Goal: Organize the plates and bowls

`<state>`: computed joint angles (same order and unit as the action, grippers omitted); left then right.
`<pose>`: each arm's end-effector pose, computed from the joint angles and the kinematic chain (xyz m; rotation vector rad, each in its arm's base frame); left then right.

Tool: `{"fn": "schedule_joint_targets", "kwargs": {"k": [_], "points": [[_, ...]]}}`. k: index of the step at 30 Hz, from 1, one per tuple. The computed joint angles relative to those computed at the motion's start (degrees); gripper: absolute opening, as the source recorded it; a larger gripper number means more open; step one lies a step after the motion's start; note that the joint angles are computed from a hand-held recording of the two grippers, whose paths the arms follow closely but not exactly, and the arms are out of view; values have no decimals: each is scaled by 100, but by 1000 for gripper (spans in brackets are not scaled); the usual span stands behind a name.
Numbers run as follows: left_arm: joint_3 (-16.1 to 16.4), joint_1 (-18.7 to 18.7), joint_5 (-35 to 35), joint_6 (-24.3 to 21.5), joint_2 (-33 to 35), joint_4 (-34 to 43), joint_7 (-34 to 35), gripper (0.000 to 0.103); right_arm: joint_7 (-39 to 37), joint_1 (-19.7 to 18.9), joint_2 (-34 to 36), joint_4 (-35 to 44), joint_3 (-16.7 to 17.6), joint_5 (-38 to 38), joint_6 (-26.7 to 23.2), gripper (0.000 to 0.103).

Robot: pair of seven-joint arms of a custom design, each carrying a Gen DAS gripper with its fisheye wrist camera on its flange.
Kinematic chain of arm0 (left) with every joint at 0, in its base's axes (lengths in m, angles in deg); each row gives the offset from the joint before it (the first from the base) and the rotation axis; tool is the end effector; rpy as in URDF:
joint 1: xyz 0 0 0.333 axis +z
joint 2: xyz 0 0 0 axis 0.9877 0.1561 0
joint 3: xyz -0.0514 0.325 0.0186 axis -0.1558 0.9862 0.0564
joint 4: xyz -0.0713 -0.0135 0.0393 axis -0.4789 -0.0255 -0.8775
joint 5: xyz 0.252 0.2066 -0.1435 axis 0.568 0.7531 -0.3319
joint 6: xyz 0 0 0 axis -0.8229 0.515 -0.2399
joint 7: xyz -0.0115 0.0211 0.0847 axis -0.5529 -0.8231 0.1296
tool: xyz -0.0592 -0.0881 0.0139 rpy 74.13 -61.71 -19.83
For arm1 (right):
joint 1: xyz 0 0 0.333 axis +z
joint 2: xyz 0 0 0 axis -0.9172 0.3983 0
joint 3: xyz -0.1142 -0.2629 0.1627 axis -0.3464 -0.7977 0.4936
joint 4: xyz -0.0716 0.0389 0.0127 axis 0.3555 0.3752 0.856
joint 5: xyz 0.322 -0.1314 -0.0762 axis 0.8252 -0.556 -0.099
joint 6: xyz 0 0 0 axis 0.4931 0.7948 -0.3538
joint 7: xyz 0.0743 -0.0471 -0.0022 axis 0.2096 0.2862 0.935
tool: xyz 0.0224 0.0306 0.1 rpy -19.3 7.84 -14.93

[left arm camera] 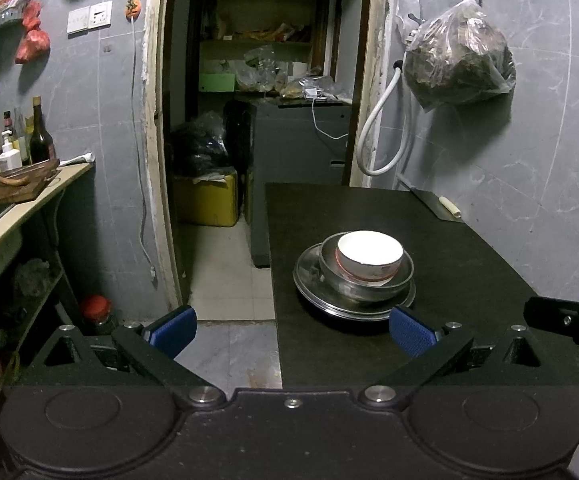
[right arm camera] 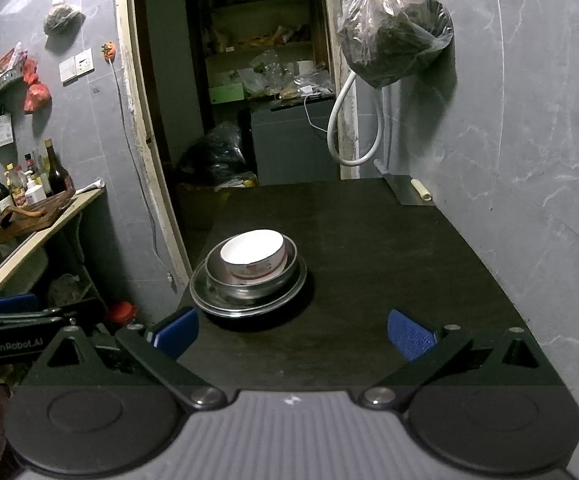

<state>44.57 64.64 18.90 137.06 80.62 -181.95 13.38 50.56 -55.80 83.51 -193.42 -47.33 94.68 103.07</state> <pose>0.4194 -0.2360 0.4496 -1.9474 0.9387 -0.6073 0.5217 0.3815 0.4684 -1.9316 0.9085 -0.3915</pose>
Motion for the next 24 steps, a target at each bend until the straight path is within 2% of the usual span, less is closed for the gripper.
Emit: {"fn": "schedule_joint_targets", "kwargs": {"k": [24], "points": [[19,12,-2,97,24,2,16,102,-49,230,-33,51,-238,175,-115,103]]}}
